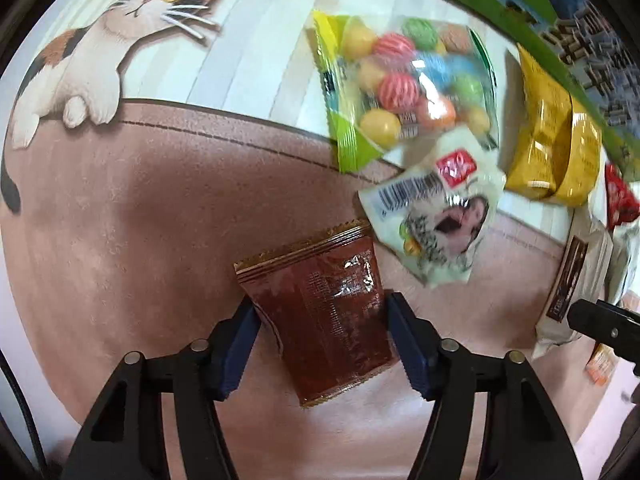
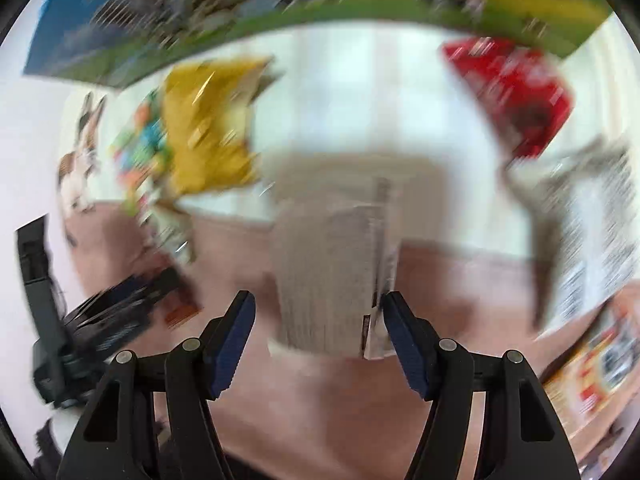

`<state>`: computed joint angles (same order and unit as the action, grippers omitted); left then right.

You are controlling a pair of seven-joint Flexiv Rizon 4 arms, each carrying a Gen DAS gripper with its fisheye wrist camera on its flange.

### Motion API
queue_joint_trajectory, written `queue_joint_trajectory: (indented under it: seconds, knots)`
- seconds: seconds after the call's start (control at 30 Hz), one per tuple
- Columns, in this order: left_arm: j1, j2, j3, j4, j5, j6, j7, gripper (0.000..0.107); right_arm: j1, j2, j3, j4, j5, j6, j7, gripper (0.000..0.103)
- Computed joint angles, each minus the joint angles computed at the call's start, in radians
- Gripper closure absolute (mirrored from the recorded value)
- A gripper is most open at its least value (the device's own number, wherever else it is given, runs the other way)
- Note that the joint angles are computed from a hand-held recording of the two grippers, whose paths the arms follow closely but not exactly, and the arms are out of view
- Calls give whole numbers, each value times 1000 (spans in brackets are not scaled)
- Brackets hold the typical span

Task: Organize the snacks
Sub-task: 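Grasp the white wafer packet with the right tool while the left tool grasps the brown packet, then carry both packets into the cardboard box and open both tools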

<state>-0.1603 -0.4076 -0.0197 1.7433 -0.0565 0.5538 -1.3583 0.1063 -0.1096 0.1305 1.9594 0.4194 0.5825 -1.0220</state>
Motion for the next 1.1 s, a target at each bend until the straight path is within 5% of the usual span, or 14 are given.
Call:
queue_joint_trajectory:
  seconds: [0.2,0.33,0.67,0.97,1.1]
  knots:
    - [32,-9,-5,20,-127,-36,-95,40,49,-29,8,46,-150,85,162,26]
    - [38,14,-8,41,-122,-25,-82,52,59,-23,15,75,-221,91,192,39]
    - [-48,30,-56,38,-27,-69,114,52,79,61,47,135,-141,-1,80,39]
    - [-62,5,-50,45,-105,-149,3,45,71,85,14,162,-79,45,129,39]
    - [-56,-2,-44,37,-108,-151,-21,52,66,34,9,123,-120,20,110,41]
